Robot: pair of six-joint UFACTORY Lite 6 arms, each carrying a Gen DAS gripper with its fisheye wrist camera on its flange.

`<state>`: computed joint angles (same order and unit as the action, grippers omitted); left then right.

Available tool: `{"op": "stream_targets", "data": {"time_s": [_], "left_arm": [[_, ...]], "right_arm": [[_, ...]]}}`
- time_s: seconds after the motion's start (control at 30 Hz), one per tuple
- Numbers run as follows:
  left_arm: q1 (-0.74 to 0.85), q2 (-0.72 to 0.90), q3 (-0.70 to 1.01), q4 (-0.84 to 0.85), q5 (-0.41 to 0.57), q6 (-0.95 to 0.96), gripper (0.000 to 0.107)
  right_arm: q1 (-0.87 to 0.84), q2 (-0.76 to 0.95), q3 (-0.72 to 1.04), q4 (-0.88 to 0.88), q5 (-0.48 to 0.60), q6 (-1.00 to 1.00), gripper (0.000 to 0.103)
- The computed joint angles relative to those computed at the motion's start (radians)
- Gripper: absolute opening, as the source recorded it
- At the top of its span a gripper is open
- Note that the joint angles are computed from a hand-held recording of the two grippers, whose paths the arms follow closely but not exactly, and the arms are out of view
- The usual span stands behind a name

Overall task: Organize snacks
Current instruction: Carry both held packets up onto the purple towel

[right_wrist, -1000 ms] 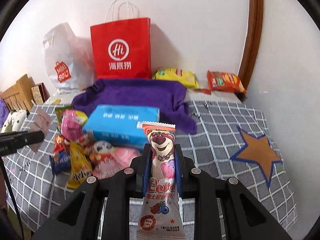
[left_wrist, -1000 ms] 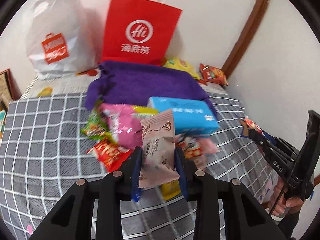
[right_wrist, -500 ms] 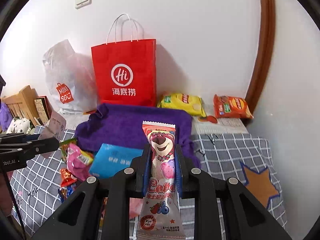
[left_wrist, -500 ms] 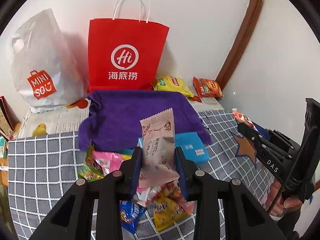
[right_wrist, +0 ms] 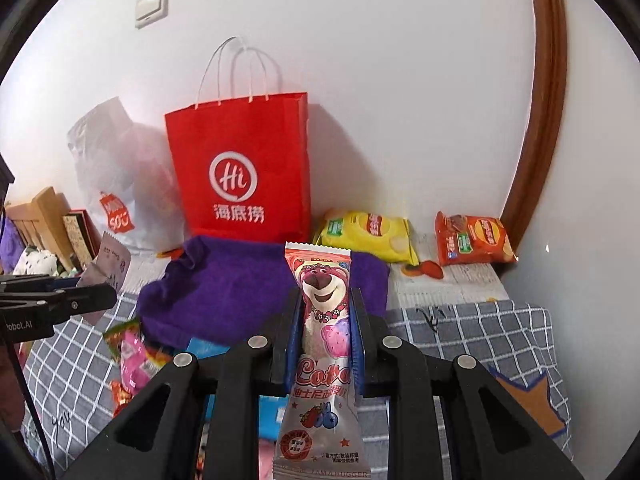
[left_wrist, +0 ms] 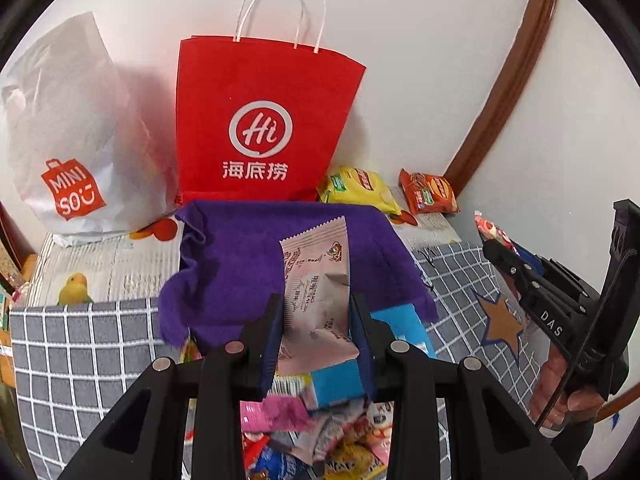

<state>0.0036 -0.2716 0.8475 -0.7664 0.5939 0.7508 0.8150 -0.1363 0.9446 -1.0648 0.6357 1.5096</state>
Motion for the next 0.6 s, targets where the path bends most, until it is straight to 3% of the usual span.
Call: {"op": "stream_targets", "data": {"time_s": [0.6], "left_arm": [[0.020,0.419,0.354,-0.030,-0.043,0.039,0.031]], "right_arm": [[-0.216,0.344,0.341,0.034,-0.188,-0.179,0.022]]}}
